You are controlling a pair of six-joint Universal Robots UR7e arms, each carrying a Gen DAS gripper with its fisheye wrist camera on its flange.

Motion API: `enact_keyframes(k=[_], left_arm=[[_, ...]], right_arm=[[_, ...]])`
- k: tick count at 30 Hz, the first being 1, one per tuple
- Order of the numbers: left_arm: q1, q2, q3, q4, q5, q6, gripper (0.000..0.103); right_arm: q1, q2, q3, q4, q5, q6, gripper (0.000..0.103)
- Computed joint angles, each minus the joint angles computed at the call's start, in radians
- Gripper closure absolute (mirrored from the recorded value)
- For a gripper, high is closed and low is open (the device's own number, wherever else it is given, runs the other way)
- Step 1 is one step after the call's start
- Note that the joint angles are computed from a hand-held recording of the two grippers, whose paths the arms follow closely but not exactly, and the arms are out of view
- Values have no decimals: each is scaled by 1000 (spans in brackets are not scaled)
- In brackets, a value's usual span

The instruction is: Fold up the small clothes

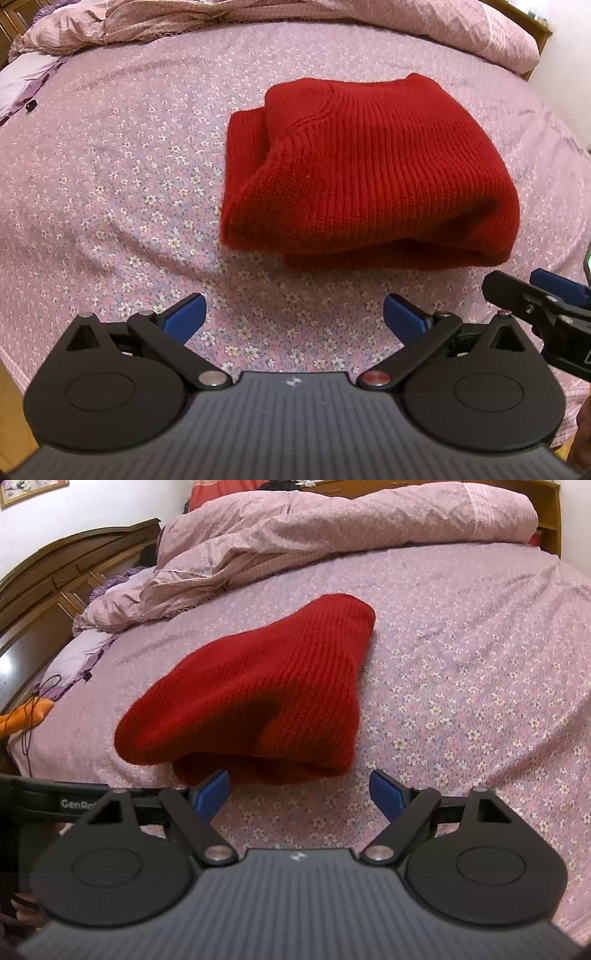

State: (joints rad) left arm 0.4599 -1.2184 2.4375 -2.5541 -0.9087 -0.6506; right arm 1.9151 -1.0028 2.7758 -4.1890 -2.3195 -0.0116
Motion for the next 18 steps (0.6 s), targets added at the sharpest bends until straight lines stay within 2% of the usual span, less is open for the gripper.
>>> enact_keyframes(k=[18], left_arm=[[5, 12, -5, 4, -7, 7, 0]], right_arm=[[-23, -9, 8, 26, 16, 21, 19]])
